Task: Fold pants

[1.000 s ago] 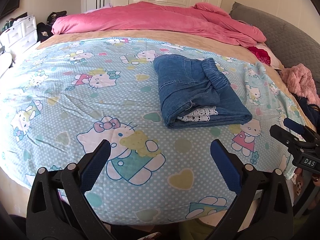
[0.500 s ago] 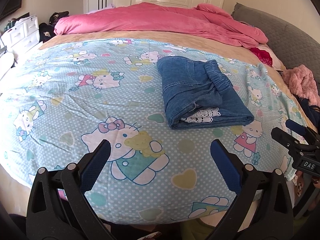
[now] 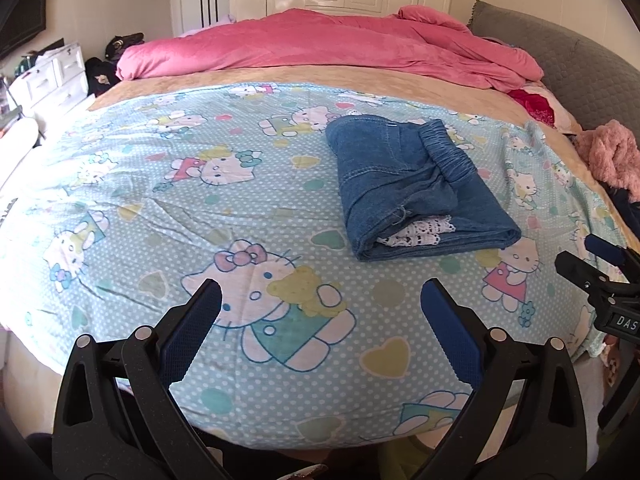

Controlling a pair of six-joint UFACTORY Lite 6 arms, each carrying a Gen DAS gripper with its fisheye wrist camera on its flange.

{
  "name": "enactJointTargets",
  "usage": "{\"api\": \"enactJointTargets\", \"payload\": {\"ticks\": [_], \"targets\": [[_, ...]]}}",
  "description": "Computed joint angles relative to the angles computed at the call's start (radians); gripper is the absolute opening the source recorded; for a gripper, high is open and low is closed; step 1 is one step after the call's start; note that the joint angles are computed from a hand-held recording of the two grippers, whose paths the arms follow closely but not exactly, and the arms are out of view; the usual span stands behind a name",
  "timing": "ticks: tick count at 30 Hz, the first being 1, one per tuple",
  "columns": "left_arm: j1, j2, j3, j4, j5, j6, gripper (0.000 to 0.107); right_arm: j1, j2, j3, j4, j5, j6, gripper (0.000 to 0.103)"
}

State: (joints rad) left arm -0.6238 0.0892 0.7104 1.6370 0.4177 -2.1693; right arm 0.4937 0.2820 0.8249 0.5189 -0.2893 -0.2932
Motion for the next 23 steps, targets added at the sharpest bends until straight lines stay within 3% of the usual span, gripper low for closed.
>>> {"api": "enactJointTargets", "payload": {"ticks": [7,11,15,18,21,23], "targets": [[0.050,-0.020,-0.027,0.015,-0.016,-0.021,0.094,-0.021,0.001,-0.003,0.222,-0.005,-0.204,0.099],[0.143,-0.044,-0.048,0.018,-0.037,-0.001,0.094,-0.098,0.019,-0.004,0.154,-0.018,-0.151,0.099],[0.373,-0.030,-0.018,0.122,-0.143,0.002,0.094,-0.260,0.077,0.057,0.042,0.007,-0.088,0.099],[0.583,0.118,0.137,-0.041,-0.224,0.253,0.094,-0.427,0.176,0.216,0.194,0.080,-0.302,0.099],[0.757,0.336,0.354,-0.293,-0.253,0.567,0.094,-0.594,0.377,0.498,0.458,0.150,-0.604,0.099],[0.825,0.493,0.542,-0.482,-0.219,0.776,0.094,-0.689,0.534,0.707,0.542,0.154,-0.742,0.099]]}}
